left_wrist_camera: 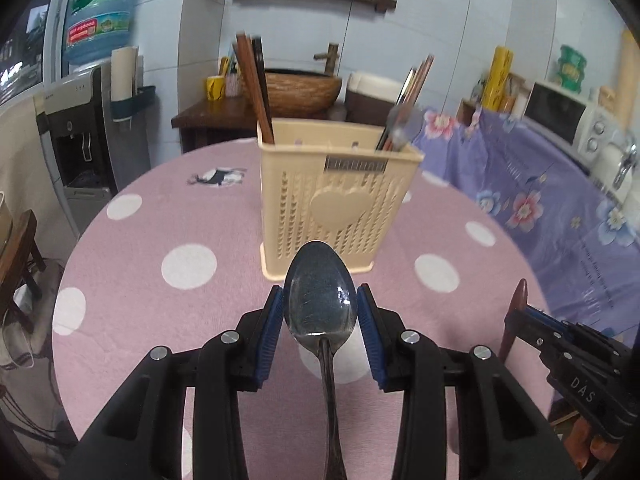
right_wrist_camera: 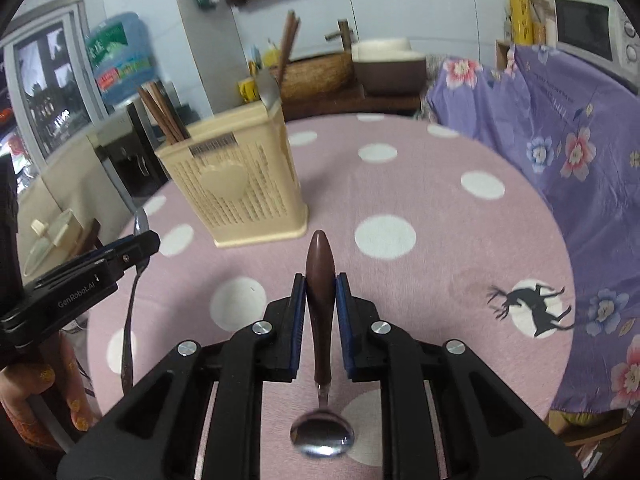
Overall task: Organize utensils
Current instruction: 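Lower both spoons into the beige holder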
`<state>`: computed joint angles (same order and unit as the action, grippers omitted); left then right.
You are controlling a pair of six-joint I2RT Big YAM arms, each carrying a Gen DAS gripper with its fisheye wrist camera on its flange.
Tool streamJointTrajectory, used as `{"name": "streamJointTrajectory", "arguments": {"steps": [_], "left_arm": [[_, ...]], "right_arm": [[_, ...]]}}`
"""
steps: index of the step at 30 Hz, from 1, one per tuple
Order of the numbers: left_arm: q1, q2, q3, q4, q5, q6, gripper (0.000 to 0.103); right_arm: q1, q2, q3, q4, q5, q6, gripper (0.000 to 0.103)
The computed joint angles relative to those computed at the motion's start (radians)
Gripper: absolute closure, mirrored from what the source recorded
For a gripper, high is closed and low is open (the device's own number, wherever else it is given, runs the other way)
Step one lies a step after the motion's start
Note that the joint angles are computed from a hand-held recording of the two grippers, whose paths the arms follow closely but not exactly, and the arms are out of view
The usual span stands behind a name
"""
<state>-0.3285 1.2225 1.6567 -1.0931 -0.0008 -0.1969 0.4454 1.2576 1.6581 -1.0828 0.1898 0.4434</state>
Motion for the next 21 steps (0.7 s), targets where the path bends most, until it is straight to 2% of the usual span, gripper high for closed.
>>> {"name": "streamJointTrajectory", "arguments": {"steps": [4, 8, 21], "left_arm": [[0.001, -0.026, -0.02, 0.064, -0.003, -0.002, 0.065], [0.01, -0.015, -0.026, 0.07, 0.024, -0.016, 0.065], [0.006, -0.01, -0.114, 0.115, 0.006, -0.034, 0.065]], "right_arm": [[0.007, -0.009, 0.023, 0.009, 0.012, -0.017, 0.087], [0.01, -0.006, 0.025, 0.013, 0.02, -0.015, 0.087], [0.013, -0.01, 0.023, 0.009, 0.03, -0.01, 0.087]]}}
